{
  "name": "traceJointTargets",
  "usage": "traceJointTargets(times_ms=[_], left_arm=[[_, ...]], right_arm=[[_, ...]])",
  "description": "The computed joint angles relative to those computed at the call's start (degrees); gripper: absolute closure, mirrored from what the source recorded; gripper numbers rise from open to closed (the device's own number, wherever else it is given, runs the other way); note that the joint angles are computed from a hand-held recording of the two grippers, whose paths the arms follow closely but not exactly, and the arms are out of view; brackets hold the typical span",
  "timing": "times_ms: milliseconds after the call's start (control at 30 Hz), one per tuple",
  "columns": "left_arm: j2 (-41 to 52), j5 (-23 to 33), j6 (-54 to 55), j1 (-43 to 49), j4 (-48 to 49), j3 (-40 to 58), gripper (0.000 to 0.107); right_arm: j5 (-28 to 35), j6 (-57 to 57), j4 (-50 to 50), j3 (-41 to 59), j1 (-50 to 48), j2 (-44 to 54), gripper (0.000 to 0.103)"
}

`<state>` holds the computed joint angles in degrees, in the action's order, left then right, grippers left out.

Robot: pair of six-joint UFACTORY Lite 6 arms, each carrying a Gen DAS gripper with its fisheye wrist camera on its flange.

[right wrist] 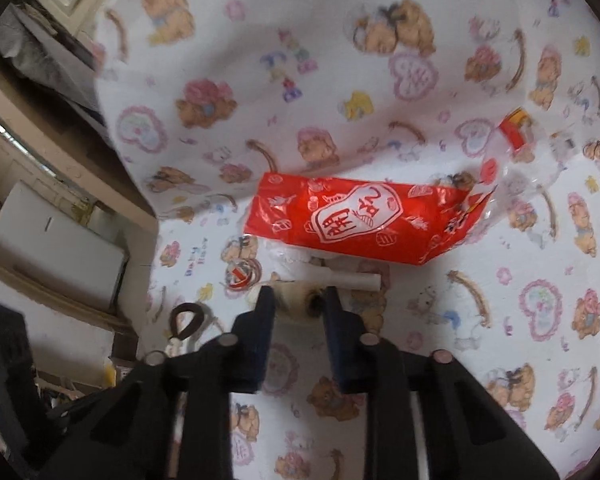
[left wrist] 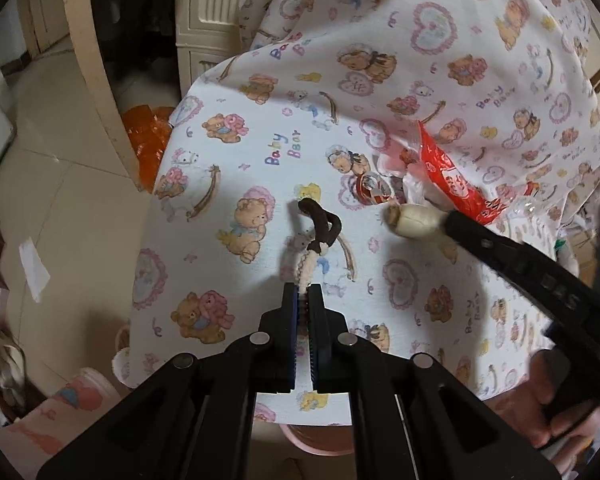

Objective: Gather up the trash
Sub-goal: 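Grasp the white spool with the right gripper while the left gripper holds the ornament, then carry the ornament and spool down over the pink wastebasket with both grippers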

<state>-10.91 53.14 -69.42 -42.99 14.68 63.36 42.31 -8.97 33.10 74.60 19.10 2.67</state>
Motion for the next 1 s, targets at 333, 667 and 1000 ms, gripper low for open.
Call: traceJointTargets(times_ms=[333, 667, 1000], left_arm=[[0.8, 3.0, -3.7, -3.3, 5.3, 2.8, 0.103], [2.2, 4.7, -8.1, -8.9, 12.1, 5.9, 0.103], [0.3, 4.1, -9.8, -8.9, 14.3, 4.7, 0.103]], right_arm=[[-4.0, 4.3, -17.0, -14.6, -2.1, -20.4, 0.086], [-3.2, 3.6, -20.4, -29.9, -3.6, -35.5, 0.086], [-3.0, -9.0, -8.8, -32.6, -3.4, -36.4, 0.065]])
